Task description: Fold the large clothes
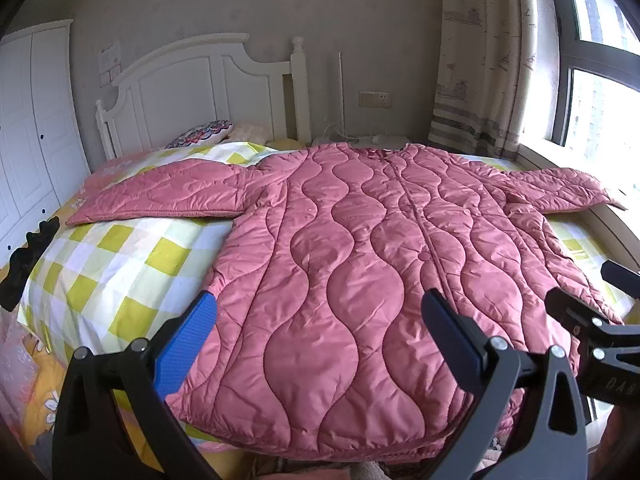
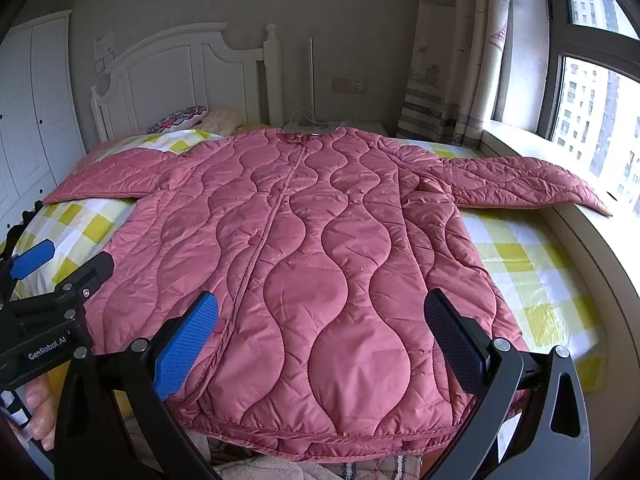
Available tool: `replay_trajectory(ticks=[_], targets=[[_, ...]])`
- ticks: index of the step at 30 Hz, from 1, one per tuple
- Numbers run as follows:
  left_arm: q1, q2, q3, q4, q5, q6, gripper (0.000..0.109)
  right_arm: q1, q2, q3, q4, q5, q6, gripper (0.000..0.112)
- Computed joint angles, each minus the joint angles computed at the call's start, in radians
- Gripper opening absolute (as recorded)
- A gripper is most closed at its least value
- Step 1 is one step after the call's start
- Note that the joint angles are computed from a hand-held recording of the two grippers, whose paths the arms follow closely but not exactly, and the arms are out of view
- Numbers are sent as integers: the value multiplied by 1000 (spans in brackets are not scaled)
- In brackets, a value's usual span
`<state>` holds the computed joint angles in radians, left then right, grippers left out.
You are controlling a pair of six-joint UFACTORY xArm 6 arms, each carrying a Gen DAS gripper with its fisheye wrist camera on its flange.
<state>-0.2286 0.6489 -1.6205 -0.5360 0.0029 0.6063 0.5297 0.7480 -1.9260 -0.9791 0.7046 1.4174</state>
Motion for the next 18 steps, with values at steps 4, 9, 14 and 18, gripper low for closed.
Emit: replay_trajectory(ticks=[4, 9, 14, 18], targets=[[-3, -4, 7, -17, -6, 18, 101, 1, -2, 5, -4, -3, 9, 99], [3, -8, 20, 21, -2, -21, 101, -3, 0, 7, 17, -8, 6, 99], [13, -8, 18, 69, 14, -75, 101, -11, -5, 21, 36, -26, 10, 99], [8, -7, 16, 32, 6, -33, 101, -9, -24, 46, 11, -27, 34, 99]])
